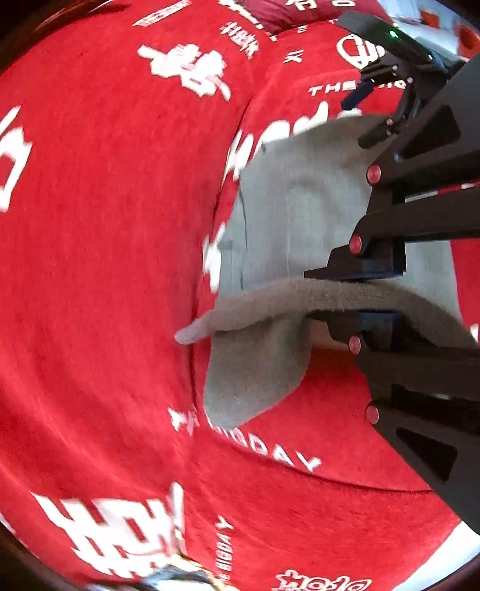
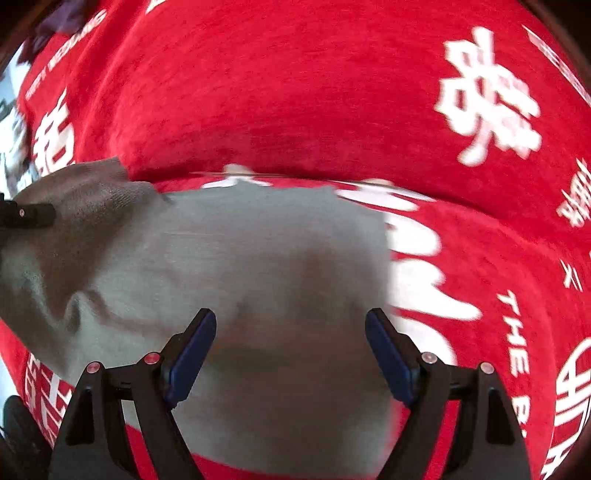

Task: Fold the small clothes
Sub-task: 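Grasp the sweater's edge with the left gripper and lift it, then fold the held edge over the sweater and open the left gripper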

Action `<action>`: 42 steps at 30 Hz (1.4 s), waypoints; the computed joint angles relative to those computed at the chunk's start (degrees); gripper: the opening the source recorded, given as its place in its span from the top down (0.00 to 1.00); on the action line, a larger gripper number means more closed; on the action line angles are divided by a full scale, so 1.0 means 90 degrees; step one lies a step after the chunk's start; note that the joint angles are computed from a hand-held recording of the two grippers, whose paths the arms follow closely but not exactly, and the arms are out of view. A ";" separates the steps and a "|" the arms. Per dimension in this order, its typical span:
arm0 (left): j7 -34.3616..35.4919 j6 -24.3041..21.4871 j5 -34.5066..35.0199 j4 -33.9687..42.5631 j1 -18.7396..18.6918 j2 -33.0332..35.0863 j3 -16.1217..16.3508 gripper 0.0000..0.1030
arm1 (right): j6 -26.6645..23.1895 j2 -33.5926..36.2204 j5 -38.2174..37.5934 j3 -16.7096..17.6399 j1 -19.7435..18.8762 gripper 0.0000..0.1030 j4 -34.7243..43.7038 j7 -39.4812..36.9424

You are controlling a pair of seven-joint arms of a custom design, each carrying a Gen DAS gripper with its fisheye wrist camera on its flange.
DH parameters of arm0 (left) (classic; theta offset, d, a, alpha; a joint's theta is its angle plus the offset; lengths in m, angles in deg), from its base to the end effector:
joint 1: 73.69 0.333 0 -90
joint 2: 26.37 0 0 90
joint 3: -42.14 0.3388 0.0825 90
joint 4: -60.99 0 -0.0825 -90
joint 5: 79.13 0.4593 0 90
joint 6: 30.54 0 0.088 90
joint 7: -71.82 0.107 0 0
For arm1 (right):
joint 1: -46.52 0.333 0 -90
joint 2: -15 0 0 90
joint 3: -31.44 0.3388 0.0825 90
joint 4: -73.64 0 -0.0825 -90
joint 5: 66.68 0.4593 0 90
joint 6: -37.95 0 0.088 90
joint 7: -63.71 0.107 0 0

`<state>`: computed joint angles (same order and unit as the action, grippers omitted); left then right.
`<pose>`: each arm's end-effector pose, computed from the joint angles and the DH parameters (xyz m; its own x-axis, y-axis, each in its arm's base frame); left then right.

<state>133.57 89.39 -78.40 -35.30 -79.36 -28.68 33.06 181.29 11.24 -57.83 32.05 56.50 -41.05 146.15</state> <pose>0.6367 -0.1691 0.6672 0.1857 -0.9640 0.1901 -0.8850 -0.2481 -0.3940 0.6393 0.1186 0.5462 0.2382 -0.9685 -0.0724 -0.8250 -0.1624 -0.5414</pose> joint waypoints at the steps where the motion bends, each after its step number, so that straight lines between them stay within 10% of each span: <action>1: -0.0049 -0.0088 0.0066 0.0217 -0.0057 0.0138 -0.0063 0.88 | 0.0032 -0.0081 0.0042 -0.0044 -0.0040 0.17 -0.0093 -0.0009; 18: -0.0398 -0.1952 0.1210 0.4148 -0.2076 0.3604 -0.0212 0.87 | 0.0046 -0.0929 0.1008 -0.0535 -0.0514 0.17 -0.1300 -0.0545; 20: -0.0262 -0.1974 0.0940 0.4189 -0.1978 0.3560 -0.0279 0.55 | 0.0041 -0.1013 0.1086 -0.0574 -0.0525 0.17 -0.1383 -0.0616; 22: -0.0096 -0.1732 0.0143 0.3956 -0.1628 0.3292 -0.0480 0.37 | 0.0001 -0.1095 0.1208 -0.0624 -0.0535 0.17 -0.1425 -0.0660; 27: 0.0356 -0.1046 -0.0407 0.2914 -0.1237 0.2178 -0.0482 0.37 | -0.0088 -0.1342 0.1841 -0.0774 -0.0408 0.17 -0.1430 -0.0983; 31: 0.0038 -0.0559 0.0546 0.1509 -0.1136 0.1068 -0.0223 0.15 | -0.0543 -0.1417 0.3245 -0.1080 -0.0026 0.17 -0.1227 -0.1898; 39: -0.0357 -0.0082 0.1124 -0.0540 -0.0703 -0.0130 -0.0251 0.15 | -0.1072 -0.1251 0.4402 -0.0809 -0.0028 0.17 -0.0828 -0.1870; 42: -0.0192 0.0027 0.0821 -0.0837 -0.0663 -0.0148 -0.0297 0.15 | -0.0795 -0.0916 0.3598 -0.0473 -0.0167 0.15 -0.0485 -0.0803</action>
